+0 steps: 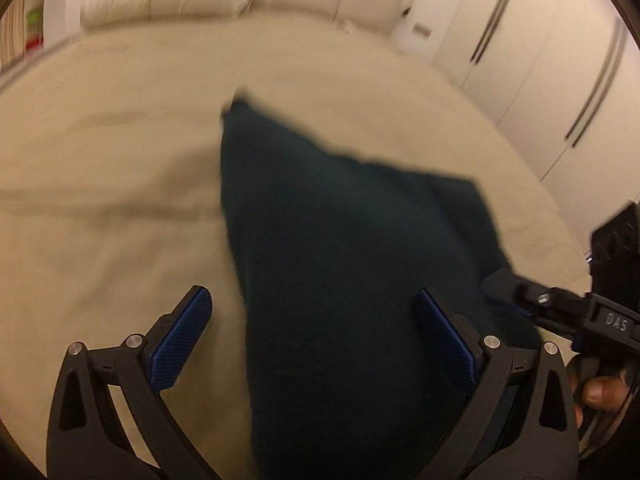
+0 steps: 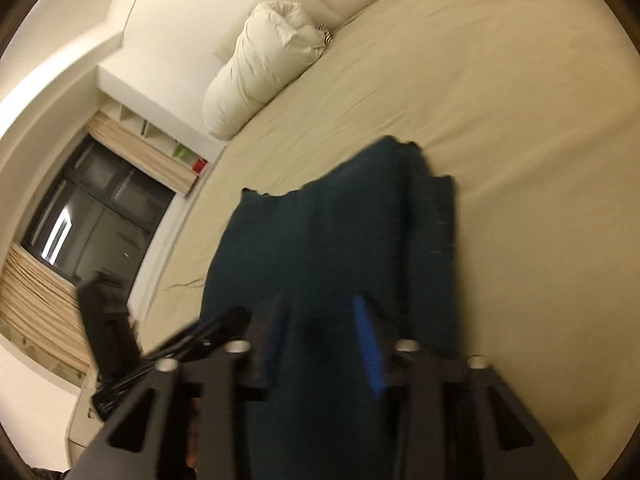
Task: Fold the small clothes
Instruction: 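Release the sweater with the left gripper and lift both grippers away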
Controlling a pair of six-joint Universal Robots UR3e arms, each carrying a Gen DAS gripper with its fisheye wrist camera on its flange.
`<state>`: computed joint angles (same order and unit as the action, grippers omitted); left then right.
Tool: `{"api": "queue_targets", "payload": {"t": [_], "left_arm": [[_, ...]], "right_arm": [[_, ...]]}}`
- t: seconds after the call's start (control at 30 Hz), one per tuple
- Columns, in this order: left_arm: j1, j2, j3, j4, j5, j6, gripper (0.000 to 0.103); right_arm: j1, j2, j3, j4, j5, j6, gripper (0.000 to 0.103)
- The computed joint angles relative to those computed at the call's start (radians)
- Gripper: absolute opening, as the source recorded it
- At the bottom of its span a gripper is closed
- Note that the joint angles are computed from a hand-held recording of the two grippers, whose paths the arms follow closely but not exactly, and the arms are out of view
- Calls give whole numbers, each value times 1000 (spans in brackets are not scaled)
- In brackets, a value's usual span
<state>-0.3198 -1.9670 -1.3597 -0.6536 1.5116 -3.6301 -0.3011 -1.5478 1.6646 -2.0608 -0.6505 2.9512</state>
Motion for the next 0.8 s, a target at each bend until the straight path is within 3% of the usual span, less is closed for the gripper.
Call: {"api": "queue_targets", "payload": {"t": [0.1,0.17,0.2,0.33,0.4,0.47,0.53,0.6,0.67,0.77,0.8], "left_arm": [[-6,0,-16,52,22,-21,103],[-31,17,6,40,94,-3,103],[-48,39,7,50,145,5,103],[-129,132,23,115,374,46,103],[-191,126,111,92,528,62,103],[-237,126,189,85,640,83,103],[-282,134,258,71,736,101,103],[-301,155,366,-65,767,108,103],[-301,188,437,-225,739,98,103],[-345,148,596,-461,785,45,103],[-358,139,641,-563,777,0,103]], "right_arm": [[-102,-66,62,96,66,-91,21],[-104,-125,100,27,-32,-37,47],[-109,-161,109,14,-95,-14,49],[-153,-322,134,-3,-131,-27,49],[-124,-389,107,-84,-202,-8,58],[-100,-437,71,-186,-234,50,75],[-76,-435,29,-322,-255,126,103],[-10,-447,17,-509,-371,245,103],[80,-431,-47,-577,-508,274,103],[194,-377,-192,-468,-643,199,103],[204,-374,-217,-413,-639,168,103]]}}
